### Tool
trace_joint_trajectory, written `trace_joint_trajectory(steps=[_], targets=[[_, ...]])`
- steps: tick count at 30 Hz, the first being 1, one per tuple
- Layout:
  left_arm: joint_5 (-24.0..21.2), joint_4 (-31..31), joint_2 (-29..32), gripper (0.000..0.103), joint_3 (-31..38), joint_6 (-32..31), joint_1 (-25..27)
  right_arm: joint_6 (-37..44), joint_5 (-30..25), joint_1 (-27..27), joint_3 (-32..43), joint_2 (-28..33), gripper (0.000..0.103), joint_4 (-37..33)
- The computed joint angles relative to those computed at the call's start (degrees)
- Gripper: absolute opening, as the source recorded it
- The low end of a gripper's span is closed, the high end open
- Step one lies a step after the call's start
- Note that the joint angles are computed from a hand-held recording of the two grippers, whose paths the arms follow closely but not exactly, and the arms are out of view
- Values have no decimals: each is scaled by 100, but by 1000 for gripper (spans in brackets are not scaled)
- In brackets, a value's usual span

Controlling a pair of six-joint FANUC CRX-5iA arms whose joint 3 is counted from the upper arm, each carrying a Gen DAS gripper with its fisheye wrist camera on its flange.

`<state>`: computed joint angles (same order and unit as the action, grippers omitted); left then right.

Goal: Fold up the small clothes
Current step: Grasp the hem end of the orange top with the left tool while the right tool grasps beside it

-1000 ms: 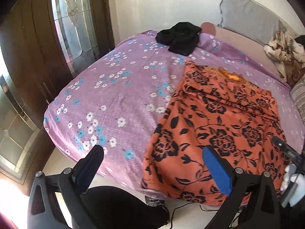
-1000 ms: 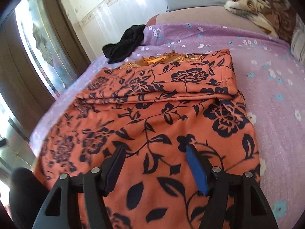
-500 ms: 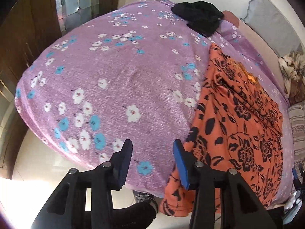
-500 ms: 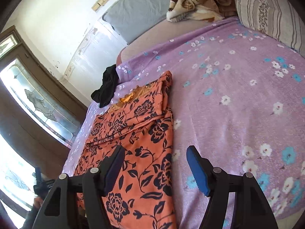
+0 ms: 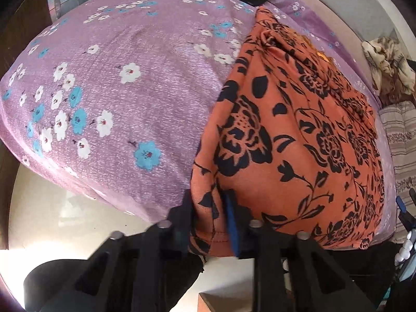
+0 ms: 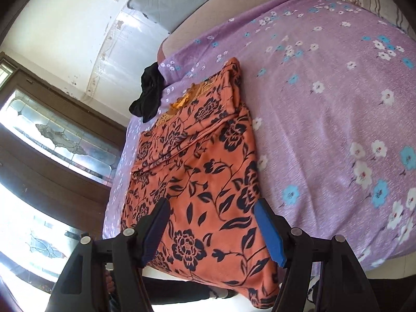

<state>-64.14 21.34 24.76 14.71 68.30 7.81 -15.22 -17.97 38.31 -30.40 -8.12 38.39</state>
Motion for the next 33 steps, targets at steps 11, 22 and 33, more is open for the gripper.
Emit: trace_joint_trajectory(steps=[11, 22, 33], targets=[[-276, 33, 341, 46, 531, 13, -267, 1004, -1480, 548, 555, 8, 71, -1785], [-597, 68, 759, 26, 1160, -132, -338, 3373, -1850, 37, 1452, 833, 73, -4910], [-300, 697, 113, 8, 502, -1125, -25, 3777, -1861, 413, 1614, 620, 25, -4333]])
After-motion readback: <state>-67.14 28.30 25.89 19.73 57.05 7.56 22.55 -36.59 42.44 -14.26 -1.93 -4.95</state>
